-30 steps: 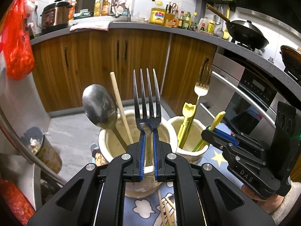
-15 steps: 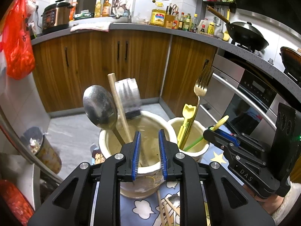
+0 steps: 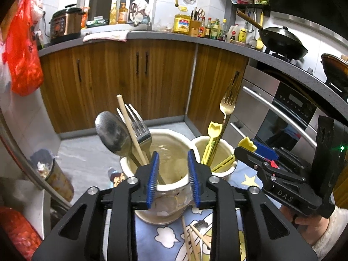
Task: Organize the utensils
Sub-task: 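Drop the silver fork into the larger pot while the right tool drops the yellow utensil into the smaller pot, then move both open tools back down toward the chopsticks on the cloth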
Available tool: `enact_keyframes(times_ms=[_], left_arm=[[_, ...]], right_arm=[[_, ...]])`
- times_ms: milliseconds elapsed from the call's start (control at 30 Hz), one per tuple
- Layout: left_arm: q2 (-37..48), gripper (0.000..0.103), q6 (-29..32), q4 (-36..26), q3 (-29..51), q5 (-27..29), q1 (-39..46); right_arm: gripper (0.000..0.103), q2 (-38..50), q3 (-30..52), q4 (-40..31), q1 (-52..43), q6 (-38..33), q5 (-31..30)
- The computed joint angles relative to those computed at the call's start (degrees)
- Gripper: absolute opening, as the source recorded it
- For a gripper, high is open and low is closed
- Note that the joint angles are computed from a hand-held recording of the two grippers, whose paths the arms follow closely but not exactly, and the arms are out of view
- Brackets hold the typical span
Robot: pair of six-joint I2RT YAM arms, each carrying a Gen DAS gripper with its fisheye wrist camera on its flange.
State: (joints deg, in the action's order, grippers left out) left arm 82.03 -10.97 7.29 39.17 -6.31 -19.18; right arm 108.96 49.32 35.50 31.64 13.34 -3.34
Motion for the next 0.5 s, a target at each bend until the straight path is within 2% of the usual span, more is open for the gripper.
enact_keyframes(times_ms=[33,167,267,300,467,500], left_arm=[[-0.8,0.039,0.0,-0.2,-0.4,-0.4,-0.1],[-4.7,0.042,-0.6,-1.5,-2.6,-1.0,-0.7],[-8.0,0.052,-1.1,-2.4,-4.6,-2.9,-1.7],[-9.1,0.052,-1.2,-2.6,-5.4,-3.4,-1.8],[-14.2,0.054,-2.3,-5.3,-8.7,-6.6,-4.1],[-14.9,0.056,-2.6,-5.7,-9.3,-7.6,-4.7]], right_arm=[[0.050,-0.4,-0.4,0.1,0.0,0.0,0.1],[0.062,-2.6,-2.5,0.4,-0.3,-0.1,-0.1],[0.071,-4.7,-4.5,0.6,-0.4,-0.1,-0.3],[0.073,-5.5,-5.4,0.6,-0.4,-0.2,-0.5],[0.096,-9.6,-9.5,0.6,-0.3,-0.4,-1.8],[0.097,-10.3,-10.4,0.7,-0.3,-0.5,-2.0]])
